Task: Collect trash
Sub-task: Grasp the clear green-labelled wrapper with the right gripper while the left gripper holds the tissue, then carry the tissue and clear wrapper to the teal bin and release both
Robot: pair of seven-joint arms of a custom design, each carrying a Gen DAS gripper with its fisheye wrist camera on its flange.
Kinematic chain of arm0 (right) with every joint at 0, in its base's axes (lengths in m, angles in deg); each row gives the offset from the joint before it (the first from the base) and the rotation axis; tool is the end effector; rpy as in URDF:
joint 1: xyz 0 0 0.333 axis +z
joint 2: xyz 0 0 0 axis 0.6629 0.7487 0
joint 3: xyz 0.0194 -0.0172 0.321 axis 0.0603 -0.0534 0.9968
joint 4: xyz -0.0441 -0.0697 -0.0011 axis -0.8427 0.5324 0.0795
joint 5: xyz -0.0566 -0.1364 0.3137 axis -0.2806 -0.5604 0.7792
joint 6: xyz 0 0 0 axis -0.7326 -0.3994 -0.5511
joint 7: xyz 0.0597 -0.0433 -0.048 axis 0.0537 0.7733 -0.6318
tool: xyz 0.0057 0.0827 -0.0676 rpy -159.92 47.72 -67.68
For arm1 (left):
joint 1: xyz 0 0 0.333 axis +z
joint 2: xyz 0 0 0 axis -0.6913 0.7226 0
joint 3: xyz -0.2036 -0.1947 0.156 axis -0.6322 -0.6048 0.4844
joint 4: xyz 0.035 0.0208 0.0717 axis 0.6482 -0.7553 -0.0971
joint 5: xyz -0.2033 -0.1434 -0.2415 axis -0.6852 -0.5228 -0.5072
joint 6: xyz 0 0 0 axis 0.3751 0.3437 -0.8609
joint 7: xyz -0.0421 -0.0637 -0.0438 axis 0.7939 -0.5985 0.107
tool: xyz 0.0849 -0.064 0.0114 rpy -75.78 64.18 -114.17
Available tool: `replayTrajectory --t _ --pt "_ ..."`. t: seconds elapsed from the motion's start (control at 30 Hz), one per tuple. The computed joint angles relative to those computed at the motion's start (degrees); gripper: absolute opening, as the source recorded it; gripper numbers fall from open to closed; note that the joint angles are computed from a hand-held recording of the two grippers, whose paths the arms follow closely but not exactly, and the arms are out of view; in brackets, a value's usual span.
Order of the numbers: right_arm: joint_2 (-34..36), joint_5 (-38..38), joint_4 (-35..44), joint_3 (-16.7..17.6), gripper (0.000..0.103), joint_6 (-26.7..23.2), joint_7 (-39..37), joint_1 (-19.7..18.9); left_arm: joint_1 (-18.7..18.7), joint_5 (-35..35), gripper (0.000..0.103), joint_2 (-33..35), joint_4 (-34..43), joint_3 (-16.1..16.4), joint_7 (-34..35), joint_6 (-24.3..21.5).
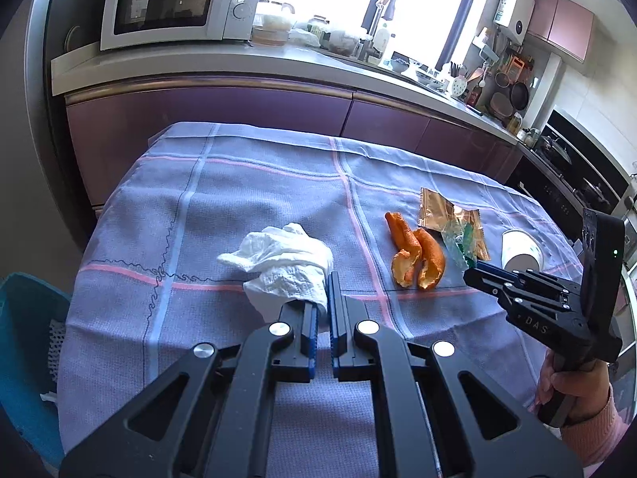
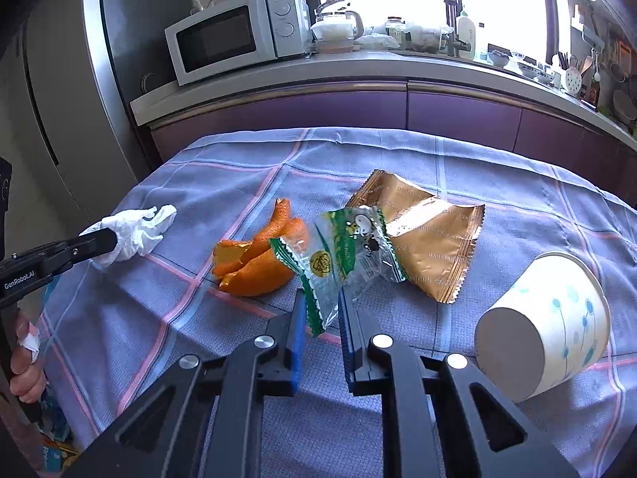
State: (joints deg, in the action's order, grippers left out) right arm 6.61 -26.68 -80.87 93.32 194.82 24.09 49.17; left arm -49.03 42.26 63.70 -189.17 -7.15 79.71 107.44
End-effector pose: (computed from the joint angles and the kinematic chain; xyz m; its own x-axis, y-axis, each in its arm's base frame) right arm 0.5640 0.1433 0.4512 0.3314 -0.9339 -0.1342 -0.6819 -0.1387 -0.7182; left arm 0.5167 -0.1088 0.4636 -0.0893 -0.9636 0.2521 -0.6972 -0.1203 -0.7067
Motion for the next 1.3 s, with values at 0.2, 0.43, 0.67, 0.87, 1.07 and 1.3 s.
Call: replayTrajectory --t 0.2,0.43,0.67,0.87,1.07,1.3 --pt "-2.31 12.97 -0.70 3.82 0.006 0.32 -11.93 -2.71 -1.56 -10.00 0.005 -3.37 -2.53 1.25 8.62 -0.02" --pt "-6.66 30.80 -0.99 3.13 0.006 -3.20 -28.74 -1.13 -6.63 -22.20 0.005 -8.00 -5.65 6.01 19.11 0.39" --pt "-9.62 37.80 -1.03 -0.34 0.006 -10.31 -37.46 3.78 -10.66 -25.20 0.005 -13.31 -9.81 10.30 21.79 1.99" --pt "-9.86 37.72 -0.07 -3.19 0.006 -15.35 -39.32 9.02 -12.39 -20.97 0.005 -17.90 -14.61 12.33 17.46 4.51" --pt "-8.50 35.34 2.22 -4.29 0.006 -19.13 -38.36 12.46 -6.22 -13.17 0.005 -23.53 -20.18 8.84 9.81 4.77" --pt "-6.16 32.65 5.82 -3.41 0.006 -23.24 -37.31 13.90 3.26 -5.78 0.005 -29.67 -25.23 4.83 2.34 3.37"
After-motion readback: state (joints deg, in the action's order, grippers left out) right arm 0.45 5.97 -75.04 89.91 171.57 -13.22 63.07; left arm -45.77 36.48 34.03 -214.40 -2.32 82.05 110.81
